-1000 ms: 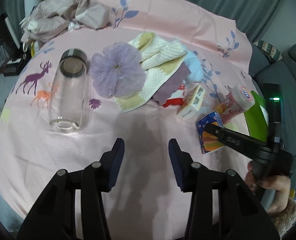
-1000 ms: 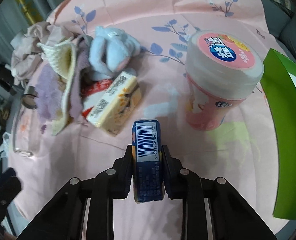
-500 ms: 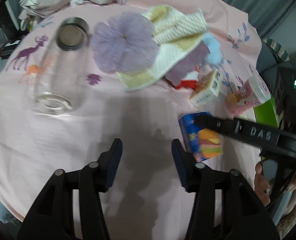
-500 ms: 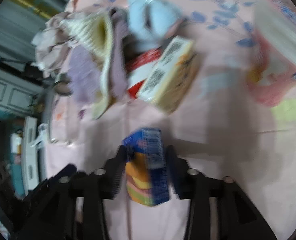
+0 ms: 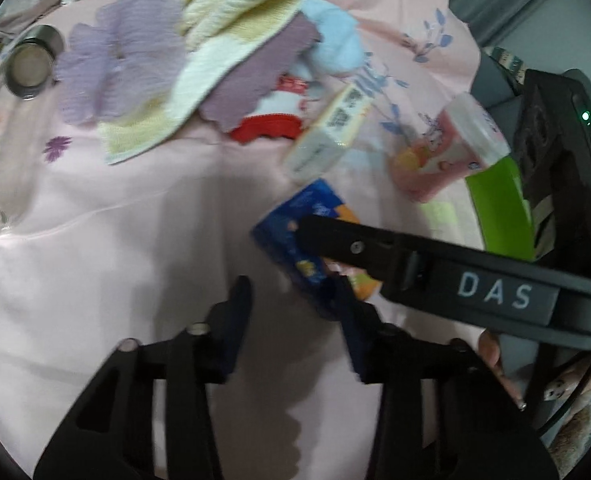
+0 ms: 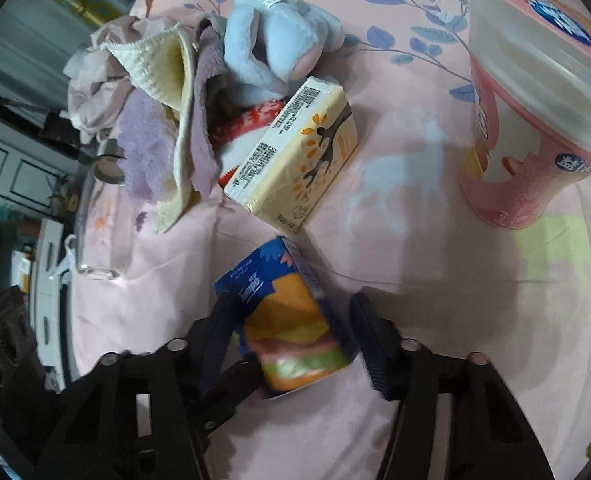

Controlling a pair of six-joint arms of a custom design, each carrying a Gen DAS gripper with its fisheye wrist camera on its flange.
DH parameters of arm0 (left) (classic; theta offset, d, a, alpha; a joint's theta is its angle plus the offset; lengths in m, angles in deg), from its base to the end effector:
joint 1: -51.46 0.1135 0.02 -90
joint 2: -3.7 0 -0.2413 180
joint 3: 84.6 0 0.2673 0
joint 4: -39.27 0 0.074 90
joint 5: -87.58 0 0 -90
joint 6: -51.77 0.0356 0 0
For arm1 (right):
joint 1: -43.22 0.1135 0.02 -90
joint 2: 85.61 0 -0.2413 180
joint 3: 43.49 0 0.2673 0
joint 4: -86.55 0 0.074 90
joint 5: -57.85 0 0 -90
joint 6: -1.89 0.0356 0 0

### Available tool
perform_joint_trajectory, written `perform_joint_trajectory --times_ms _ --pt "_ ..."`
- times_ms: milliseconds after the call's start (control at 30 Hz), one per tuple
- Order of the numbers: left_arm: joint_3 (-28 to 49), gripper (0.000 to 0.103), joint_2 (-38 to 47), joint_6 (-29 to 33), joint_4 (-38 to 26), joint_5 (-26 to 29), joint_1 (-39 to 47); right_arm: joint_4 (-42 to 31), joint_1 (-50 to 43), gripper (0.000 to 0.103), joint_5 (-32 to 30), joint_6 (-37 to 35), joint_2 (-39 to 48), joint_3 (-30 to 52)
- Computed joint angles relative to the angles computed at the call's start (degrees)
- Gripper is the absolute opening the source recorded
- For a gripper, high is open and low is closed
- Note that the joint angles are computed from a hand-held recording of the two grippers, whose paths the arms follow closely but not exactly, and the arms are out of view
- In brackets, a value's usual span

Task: Organize soft objects
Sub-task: 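Carry the tissue pack with the right gripper toward the green box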

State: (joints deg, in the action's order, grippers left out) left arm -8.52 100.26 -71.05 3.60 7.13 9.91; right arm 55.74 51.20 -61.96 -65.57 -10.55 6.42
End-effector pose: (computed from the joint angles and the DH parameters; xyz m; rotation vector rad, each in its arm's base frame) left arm 0.2646 -0.2424 0.1691 0.2729 2.6766 -0.6737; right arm 0.2535 0.0534 0.1461 0.1180 2.5776 0.8676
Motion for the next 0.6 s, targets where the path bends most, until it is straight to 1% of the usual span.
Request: perform_joint_trajectory --times_ms 33,67,100,133,200,233,267,300,333,367,400,433,500,567,600 --pt "0.2 0.026 0.1 -0.2 0.4 0.5 -0.2 0.5 0.0 0.053 -0.1 0.3 -0.1 -0.3" --pt "0.4 0.018 0.2 -0.2 0.7 0.7 -0.4 1.1 -0.3 0.052 -0.6 0.4 -0.1 -0.6" --pt "0.8 0.016 0.3 0.0 0.6 0.9 -0.6 1.5 -0.5 0.049 -0.9 0.4 -0.3 -0.9" --pt "1.5 0.016 0.3 0.3 -0.2 -0.5 -1.2 1.3 -0.5 0.049 -0.8 0.3 -0.7 -1.0" --pt "2.8 0.016 0.4 0.6 -0.7 -2.3 -2.0 0.2 -0.7 0.042 -0.1 0.0 -2.7 -1.5" --pt "3.3 0.015 0.3 0.6 -0.7 -2.3 -2.4 -0.3 -1.1 0.041 -0.3 -0.3 -4.2 -2.0" --pt "3.6 0.011 0.3 0.8 0.7 0.2 -2.5 -0.4 -1.3 0.035 -0.3 0.0 -6.0 -2.6" --pt "3.4 0.011 -0.6 1.0 2.4 3.6 -2.8 -0.2 -2.0 0.031 -2.4 -0.2 -7.7 -3.3" --pt "4.0 0.011 -1.4 1.6 2.2 2.9 -4.1 -0.5 -2.4 0.031 -3.9 -0.6 -9.0 -3.6" --pt "5.4 0.01 -1.1 2.7 0.8 1.2 -5.1 -1.5 -1.7 0.031 -2.4 -0.8 -12.2 -4.1" --pt "8.1 0.01 -0.2 4.8 -2.1 -2.3 -6.8 -2.3 -1.2 0.031 -0.6 -0.7 -14.2 -4.3" --pt "9.0 0.01 0.1 4.9 -3.4 -2.8 -7.2 -2.2 -1.5 0.031 0.2 0.1 -15.4 -4.8" --pt "6.7 0.012 -1.7 3.2 -2.4 -0.6 -6.1 -1.9 -4.3 0.031 -3.1 0.3 -14.4 -5.3" --pt "5.1 0.013 -3.2 2.7 -3.7 -2.8 -5.4 -2.6 -6.0 0.031 -3.2 0.0 -13.5 -5.1" --pt "5.0 0.014 -3.4 2.4 -5.0 -5.4 -5.4 -3.3 -6.6 0.031 -2.2 -0.1 -14.0 -5.1"
